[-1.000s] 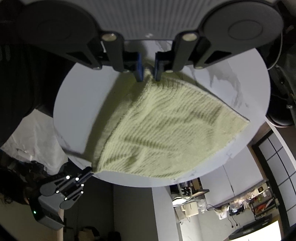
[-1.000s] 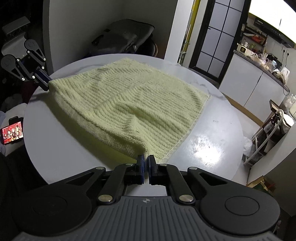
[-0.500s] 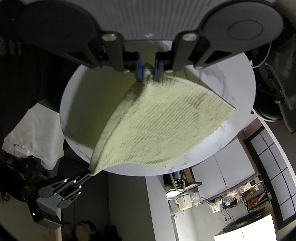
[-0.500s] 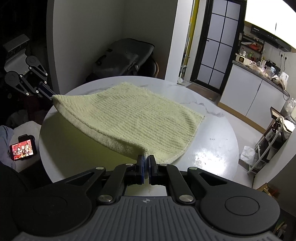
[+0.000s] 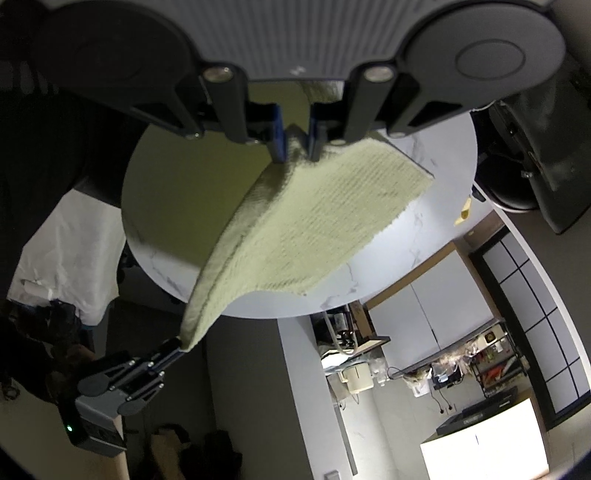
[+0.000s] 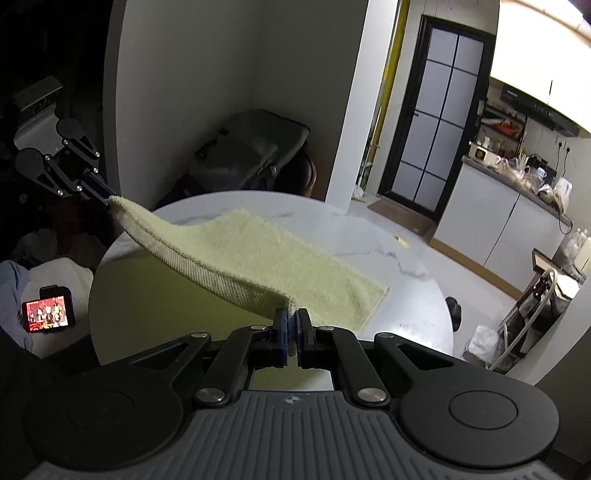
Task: Fold towel
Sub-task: 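Lift the towel edge with both tools and fold it over the towel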
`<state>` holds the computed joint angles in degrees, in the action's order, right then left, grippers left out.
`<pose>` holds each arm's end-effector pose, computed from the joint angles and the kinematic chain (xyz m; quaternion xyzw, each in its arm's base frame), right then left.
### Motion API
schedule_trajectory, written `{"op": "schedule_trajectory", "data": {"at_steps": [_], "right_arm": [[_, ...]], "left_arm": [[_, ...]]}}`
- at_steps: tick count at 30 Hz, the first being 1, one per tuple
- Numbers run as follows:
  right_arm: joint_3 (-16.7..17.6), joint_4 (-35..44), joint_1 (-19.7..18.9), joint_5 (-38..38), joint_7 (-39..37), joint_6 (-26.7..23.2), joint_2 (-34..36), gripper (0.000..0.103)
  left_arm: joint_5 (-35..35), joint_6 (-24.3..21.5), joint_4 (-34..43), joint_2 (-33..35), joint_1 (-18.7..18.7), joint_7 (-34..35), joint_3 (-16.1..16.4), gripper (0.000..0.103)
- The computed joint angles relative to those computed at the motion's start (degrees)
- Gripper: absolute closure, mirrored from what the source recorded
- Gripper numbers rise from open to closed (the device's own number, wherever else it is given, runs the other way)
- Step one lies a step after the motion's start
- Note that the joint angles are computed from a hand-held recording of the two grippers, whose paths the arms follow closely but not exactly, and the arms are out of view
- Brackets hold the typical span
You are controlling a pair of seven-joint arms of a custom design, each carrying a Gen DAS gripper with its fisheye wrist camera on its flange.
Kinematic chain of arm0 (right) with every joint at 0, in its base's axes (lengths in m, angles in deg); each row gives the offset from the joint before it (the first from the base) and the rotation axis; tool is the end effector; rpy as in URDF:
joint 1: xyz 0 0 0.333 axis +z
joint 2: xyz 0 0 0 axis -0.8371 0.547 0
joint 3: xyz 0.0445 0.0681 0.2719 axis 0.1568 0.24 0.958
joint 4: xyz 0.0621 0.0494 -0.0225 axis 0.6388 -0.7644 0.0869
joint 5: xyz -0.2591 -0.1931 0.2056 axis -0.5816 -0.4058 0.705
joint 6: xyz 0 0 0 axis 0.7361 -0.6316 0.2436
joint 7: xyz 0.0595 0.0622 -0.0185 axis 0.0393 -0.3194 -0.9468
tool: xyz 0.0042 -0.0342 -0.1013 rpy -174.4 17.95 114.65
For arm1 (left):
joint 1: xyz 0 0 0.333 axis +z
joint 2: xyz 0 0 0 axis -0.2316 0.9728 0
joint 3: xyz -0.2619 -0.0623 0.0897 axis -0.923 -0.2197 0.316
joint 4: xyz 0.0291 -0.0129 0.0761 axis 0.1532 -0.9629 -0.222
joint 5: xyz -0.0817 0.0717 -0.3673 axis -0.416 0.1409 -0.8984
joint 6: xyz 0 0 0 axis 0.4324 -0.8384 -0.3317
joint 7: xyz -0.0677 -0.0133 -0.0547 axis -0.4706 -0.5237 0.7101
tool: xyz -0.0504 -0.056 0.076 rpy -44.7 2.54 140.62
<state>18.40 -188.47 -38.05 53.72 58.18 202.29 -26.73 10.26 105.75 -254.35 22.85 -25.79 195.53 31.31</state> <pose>0.5001 0.1640 0.4684 -0.8730 0.1664 -0.1656 0.4275 0.3479 0.0315 0.4422 -0.4241 0.8163 -0.2738 0.2809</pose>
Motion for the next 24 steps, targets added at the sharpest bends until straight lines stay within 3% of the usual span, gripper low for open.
{"op": "schedule_trajectory", "data": {"at_steps": [4, 11, 17, 20, 24], "right_arm": [[-0.3, -0.1, -0.1, -0.9, 0.0, -1.1, -1.4, 0.098], [-0.7, -0.1, 0.1, -1.1, -0.2, -1.0, -1.6, 0.098], [0.0, 0.8, 0.4, 0.2, -1.1, 0.1, 0.7, 0.098], [0.3, 1.9, 0.2, 0.8, -1.0, 0.7, 1.8, 0.098], [0.7, 3.1, -0.1, 1.3, -1.2, 0.7, 3.0, 0.098]], "left_arm": [[0.2, -1.2, 0.1, -0.9, 0.4, -0.7, -1.1, 0.089], [-1.4, -0.5, 1.1, 0.3, -1.5, 0.8, 1.5, 0.089], [-0.3, 2.6, 3.2, 6.0, -0.1, 0.2, -0.8, 0.089], [-1.0, 3.0, 4.3, 7.2, -2.3, 1.2, 1.5, 0.089], [-1.3, 4.0, 4.8, 8.3, -2.2, 1.4, 1.7, 0.089]]}}
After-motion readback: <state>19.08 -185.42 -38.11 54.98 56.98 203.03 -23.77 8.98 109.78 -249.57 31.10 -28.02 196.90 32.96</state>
